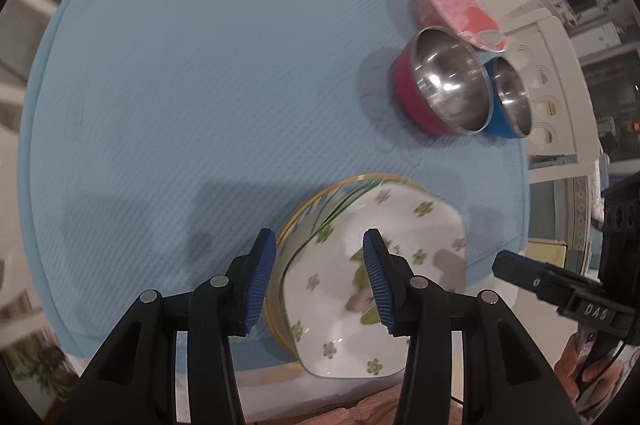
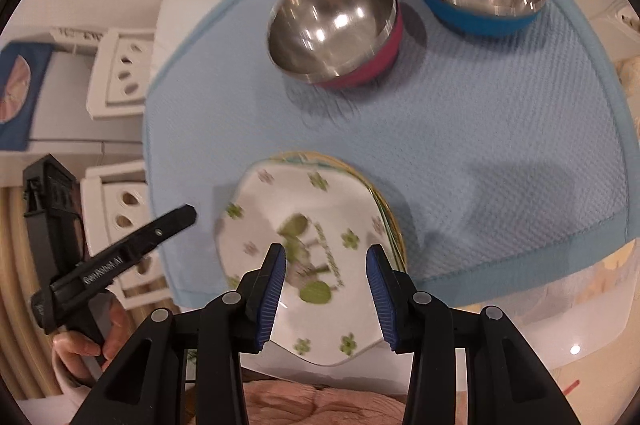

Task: Organize plates and bowls
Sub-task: 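Lower the forest plate onto the stack and open both grippers, then move both grippers to the rim of the pink-outside steel bowl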

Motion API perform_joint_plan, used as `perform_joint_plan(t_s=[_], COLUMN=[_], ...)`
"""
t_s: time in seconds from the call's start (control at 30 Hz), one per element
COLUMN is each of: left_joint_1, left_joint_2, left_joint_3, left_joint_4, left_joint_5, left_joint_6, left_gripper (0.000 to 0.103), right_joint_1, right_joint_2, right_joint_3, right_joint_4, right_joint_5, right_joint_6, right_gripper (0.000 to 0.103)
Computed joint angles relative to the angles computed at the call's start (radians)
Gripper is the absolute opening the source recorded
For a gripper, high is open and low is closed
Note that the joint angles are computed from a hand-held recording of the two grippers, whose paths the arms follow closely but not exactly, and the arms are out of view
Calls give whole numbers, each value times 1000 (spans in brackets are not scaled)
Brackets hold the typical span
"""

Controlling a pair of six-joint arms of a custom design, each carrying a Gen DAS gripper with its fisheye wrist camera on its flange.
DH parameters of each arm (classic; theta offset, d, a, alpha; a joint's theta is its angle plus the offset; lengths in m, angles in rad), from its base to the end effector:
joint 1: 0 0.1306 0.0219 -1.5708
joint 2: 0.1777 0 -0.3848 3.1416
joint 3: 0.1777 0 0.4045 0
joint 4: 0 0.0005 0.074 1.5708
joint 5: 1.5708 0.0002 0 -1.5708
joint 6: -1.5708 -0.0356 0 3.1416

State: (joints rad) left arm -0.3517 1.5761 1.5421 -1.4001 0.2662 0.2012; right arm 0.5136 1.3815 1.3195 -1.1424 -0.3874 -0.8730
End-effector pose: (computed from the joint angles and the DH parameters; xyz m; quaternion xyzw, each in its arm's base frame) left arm 0.4761 -0.1852 0.3879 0.0834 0.9854 -0.1459 0.0290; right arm 0.3937 0.2369 0.3904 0.1380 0.9556 0.2598 0.0165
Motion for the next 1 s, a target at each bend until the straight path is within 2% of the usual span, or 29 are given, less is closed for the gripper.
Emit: perform_joint_plan(t_s=[0.07, 0.13, 0.2, 0.27, 0.5, 0.6, 0.87, 0.93, 1.0], left_joint_1=[-5, -12, -19, -25, -54, -70, -98, -108, -112], left_joint_2=[24, 53, 86, 119, 244, 298, 384, 405, 412], left_joint_3=[46, 90, 137, 179, 319, 361, 402, 415, 414], left_joint_4=[-8, -14, -20, -27, -37, -38, 1, 7, 21], left_joint_5=[6, 10, 9, 4, 34, 48, 34, 2, 0], left_joint_6=[-15, -17, -6, 7, 55, 86, 162, 181, 204], left_gripper=[47, 47, 47, 47, 48, 48, 46, 45, 41], right_joint_1=[-9, -24, -45, -76, -160, -186, -214, -208, -205], right_joint_2=[10, 26, 39, 47, 75, 102, 206, 234, 256], right_joint_3=[27, 47, 40, 13, -31, -43, 29, 64, 93], right_joint_4=[4, 17, 55, 125, 259, 308, 231, 195, 164], right_joint_5=[11, 41, 52, 17, -19, -63, -88, -61, -41], right_joint_6=[-3, -6, -40, -88, -144, -155, 0, 48, 98], right_gripper=[43, 56, 56, 56, 56, 56, 55, 52, 51])
